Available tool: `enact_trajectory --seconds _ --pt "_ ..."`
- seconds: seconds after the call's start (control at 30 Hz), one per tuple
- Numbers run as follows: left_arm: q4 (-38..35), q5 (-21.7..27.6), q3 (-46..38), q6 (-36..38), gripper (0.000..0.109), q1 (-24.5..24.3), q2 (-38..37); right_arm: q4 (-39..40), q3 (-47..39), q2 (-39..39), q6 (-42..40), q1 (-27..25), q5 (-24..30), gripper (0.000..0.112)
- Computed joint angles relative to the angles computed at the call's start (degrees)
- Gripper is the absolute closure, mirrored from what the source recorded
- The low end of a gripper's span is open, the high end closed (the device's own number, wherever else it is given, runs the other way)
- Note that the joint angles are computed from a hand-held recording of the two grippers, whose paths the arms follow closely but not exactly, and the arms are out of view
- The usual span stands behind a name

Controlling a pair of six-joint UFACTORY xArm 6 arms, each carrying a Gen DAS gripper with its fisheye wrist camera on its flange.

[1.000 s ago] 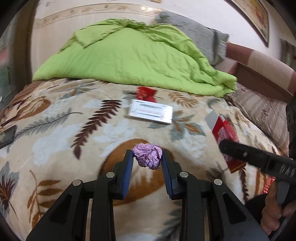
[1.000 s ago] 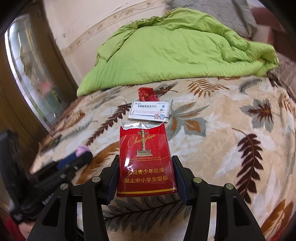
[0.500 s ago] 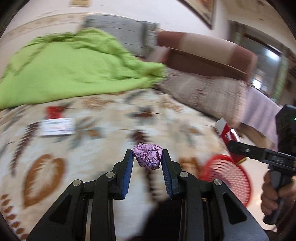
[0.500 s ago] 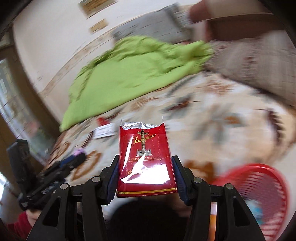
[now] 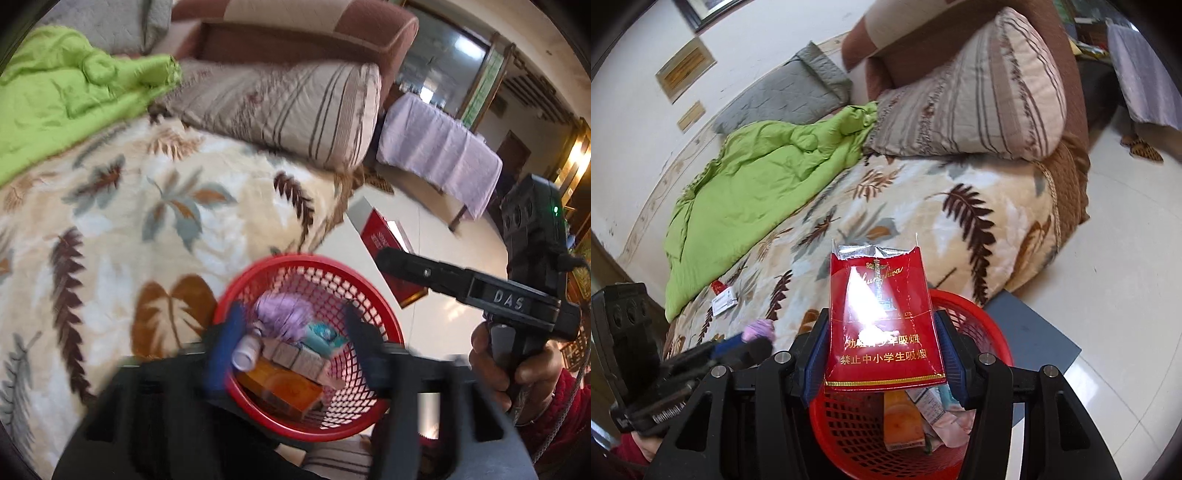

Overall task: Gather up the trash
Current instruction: 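Carry both items to the red wastebasket and open both tools to drop them, then move both tools back over the white medicine box and red wrapper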

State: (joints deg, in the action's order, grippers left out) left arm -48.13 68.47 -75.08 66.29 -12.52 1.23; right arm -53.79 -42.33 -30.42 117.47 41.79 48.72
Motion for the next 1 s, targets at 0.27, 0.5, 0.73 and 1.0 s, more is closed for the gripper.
enact_trajectory --seconds 0.27,0.5,0.73,1.0 --pt "-1.5 -2.2 -1.4 -0.3 0.045 3.2 0.8 1.1 1.5 -0.2 -0.4 -2.4 -3.6 0.05" --pt "-3.4 -2.6 -6.9 -1.3 0.044 8.0 4.4 8.2 -3.8 6.2 -10.6 -1.2 2.2 0.041" --pt "-3.2 -5.2 -14.1 -5.0 0.044 12.6 10.8 5.2 -4.5 6.9 -9.1 -2.3 -4.4 0.04" --pt "1.9 -12.9 -30.3 -19.1 0.044 18.9 25.1 9.0 -18.7 22.2 -22.0 -7.0 -18.4 0.043"
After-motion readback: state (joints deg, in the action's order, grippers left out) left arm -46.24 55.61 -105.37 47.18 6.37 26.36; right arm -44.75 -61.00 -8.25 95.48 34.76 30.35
